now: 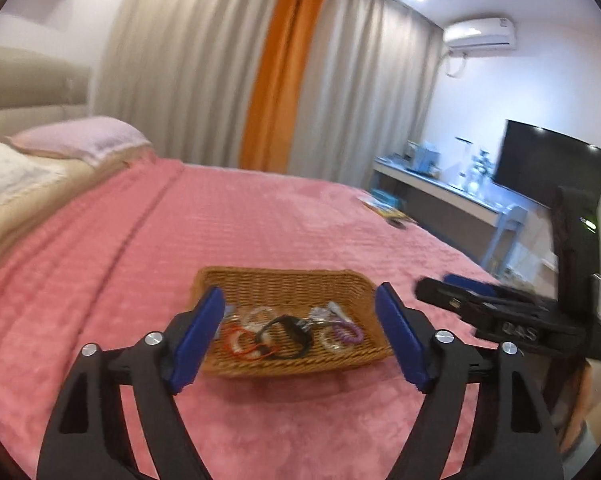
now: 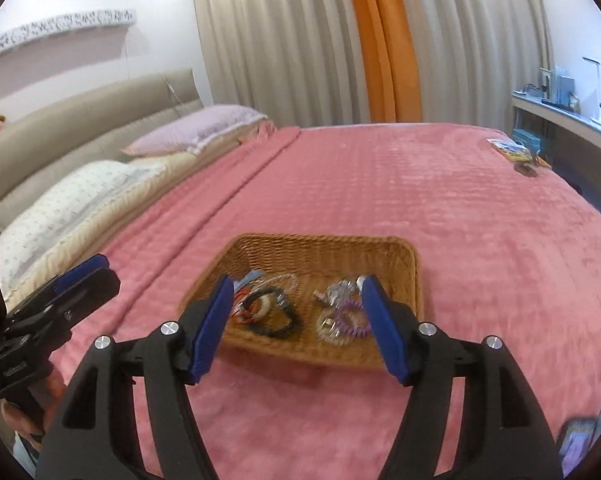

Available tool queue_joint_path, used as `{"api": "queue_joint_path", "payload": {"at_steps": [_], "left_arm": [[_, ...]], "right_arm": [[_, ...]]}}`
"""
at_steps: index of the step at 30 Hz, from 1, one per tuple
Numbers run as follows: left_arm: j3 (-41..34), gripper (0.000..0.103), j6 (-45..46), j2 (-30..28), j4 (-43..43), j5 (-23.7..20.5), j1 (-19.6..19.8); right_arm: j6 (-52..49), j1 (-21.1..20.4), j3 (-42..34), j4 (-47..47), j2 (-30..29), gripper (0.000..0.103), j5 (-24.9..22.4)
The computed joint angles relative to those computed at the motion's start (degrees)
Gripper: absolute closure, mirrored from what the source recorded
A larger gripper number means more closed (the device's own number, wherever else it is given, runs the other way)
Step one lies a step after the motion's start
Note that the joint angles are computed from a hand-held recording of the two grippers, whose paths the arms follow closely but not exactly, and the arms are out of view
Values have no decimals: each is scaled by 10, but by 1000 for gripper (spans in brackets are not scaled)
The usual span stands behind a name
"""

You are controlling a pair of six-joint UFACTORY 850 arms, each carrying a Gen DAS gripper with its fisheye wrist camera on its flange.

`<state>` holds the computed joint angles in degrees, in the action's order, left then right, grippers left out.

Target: Organize jewelry

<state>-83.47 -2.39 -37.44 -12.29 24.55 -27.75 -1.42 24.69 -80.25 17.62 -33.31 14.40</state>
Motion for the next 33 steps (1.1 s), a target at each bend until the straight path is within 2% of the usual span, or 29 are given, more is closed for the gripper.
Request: {"api": "queue_joint_path", "payload": {"at_steps": [2,5,12,18,23,33], "left_arm": [[28,27,63,8,-77,21,-13],[58,27,91,9,-124,41,-24],[61,27,203,-29,-246,88,-41],[79,27,146,-28,-224,108,-34],[82,27,140,-32,-214,115,-34],[86,20,209,-28,-295,153,-53]], "right_arm": [[-23,11,43,31,7,39,51],[-133,30,74,161,3,39,103],[-135,37,104,179,-16,39,177],[-173,45,99,204,-29,39,194],[-207,58,103,226,-30,39,222],[-222,64,103,241,-30,38,234]]}}
